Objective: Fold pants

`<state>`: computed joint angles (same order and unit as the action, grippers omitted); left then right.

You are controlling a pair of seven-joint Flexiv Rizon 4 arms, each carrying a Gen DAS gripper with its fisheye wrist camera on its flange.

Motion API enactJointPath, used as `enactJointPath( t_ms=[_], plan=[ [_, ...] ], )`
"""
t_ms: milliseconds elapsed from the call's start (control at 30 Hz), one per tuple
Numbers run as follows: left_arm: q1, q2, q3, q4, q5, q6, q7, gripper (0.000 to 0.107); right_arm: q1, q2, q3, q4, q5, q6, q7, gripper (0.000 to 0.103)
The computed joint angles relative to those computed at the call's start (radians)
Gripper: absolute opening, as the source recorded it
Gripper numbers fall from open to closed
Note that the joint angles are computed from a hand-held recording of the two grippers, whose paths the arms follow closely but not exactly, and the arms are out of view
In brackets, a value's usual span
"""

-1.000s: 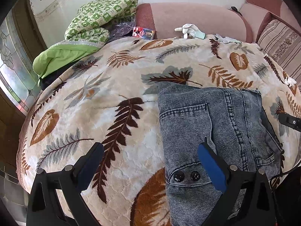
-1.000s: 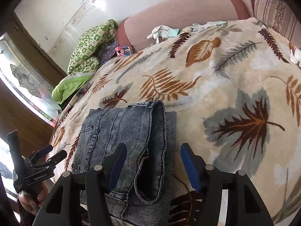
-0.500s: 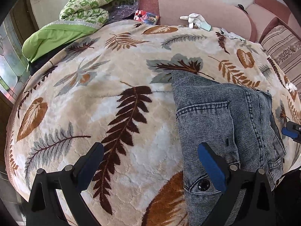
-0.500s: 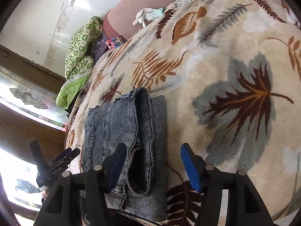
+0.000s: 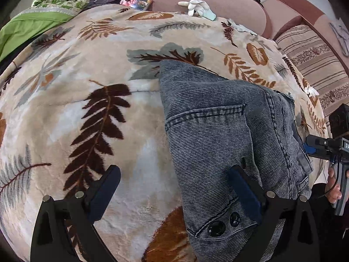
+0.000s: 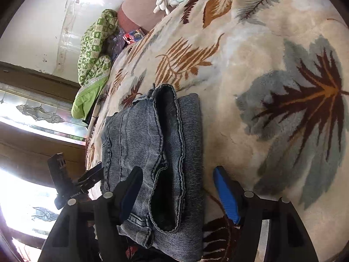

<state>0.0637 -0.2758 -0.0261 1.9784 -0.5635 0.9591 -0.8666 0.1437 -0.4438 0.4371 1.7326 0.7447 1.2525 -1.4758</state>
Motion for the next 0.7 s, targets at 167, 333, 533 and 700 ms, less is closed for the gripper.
enactJointPath(
  t_ms=[167, 333, 533, 700],
  plan=[
    [0.008, -0.001, -0.039, 0.013, -0.106, -0.017, 0.119, 0.095, -0.032, -0.036, 0.038, -0.048, 0.053, -0.024, -0.085, 0.073],
    [0.006, -0.015, -0.045, 0.004, -0.187, -0.049, 0.153, 0.083, 0.006, -0.054, 0.026, -0.072, 0.039, -0.013, -0.130, 0.073],
    [-0.027, -0.003, -0.037, 0.018, -0.197, 0.005, 0.139, 0.052, 0.153, -0.033, -0.080, 0.004, -0.175, 0.102, 0.015, 0.058],
    [-0.030, 0.007, -0.032, 0.009, -0.174, 0.013, 0.122, 0.029, 0.200, -0.013, -0.112, 0.069, -0.301, 0.200, 0.111, 0.030]
  ],
)
